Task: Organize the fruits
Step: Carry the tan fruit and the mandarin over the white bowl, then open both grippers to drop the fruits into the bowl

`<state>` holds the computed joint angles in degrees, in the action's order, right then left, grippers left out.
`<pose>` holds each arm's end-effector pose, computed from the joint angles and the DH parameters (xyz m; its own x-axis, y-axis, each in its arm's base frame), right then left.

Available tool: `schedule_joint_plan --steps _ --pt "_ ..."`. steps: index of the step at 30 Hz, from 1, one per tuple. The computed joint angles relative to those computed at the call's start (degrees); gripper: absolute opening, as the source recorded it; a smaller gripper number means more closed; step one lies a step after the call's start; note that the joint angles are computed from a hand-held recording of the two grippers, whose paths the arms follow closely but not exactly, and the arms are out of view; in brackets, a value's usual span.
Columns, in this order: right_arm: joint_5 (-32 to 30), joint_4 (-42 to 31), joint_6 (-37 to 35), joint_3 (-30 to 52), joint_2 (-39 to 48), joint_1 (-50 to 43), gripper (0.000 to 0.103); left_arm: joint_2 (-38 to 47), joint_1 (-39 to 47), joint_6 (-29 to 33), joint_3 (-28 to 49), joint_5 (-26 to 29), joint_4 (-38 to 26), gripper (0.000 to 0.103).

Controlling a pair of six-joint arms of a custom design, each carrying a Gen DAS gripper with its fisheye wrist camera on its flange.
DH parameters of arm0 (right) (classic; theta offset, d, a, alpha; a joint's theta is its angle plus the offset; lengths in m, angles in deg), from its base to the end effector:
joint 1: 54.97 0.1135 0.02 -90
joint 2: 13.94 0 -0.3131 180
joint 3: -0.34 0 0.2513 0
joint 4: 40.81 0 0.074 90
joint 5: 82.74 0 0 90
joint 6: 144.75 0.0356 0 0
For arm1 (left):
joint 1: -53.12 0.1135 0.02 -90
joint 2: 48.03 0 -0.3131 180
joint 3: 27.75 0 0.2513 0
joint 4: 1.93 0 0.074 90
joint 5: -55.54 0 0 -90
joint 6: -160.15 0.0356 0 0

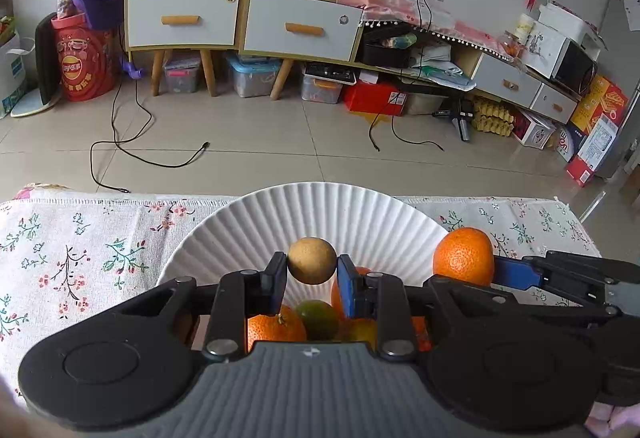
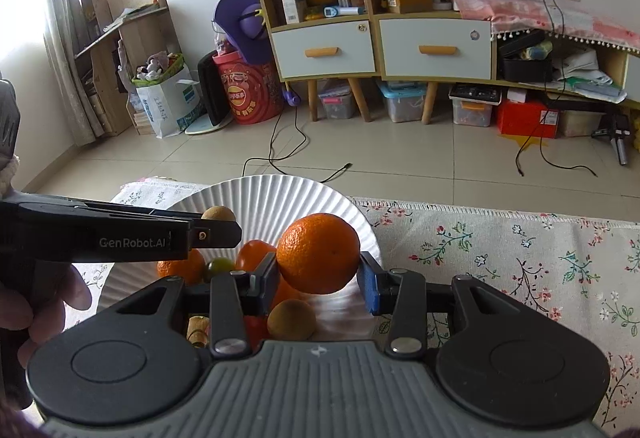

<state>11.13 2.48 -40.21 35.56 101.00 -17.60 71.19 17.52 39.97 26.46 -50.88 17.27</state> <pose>0.2279 0.1711 0.0851 -0.5980 -0.1416 -0.7889 -0.4259 0.8899 0.1632 0.2940 -0.1981 0.0814 -0.7042 -0.0889 -0.7045 0.0511 0.9832 -0.1752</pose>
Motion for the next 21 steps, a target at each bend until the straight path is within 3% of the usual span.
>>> schedule_joint_plan --steps 10,21 --pt "-0.2 -0.9 -1.1 1.4 0.7 0.7 0.040 0.1 0.5 -1.8 -0.1 0.2 -0.4 0.016" --pt "1.1 -1.4 -0.7 -0.3 -2.7 0.4 0.052 -2.4 -0.9 -2.0 -2.0 -2.3 0.3 0.035"
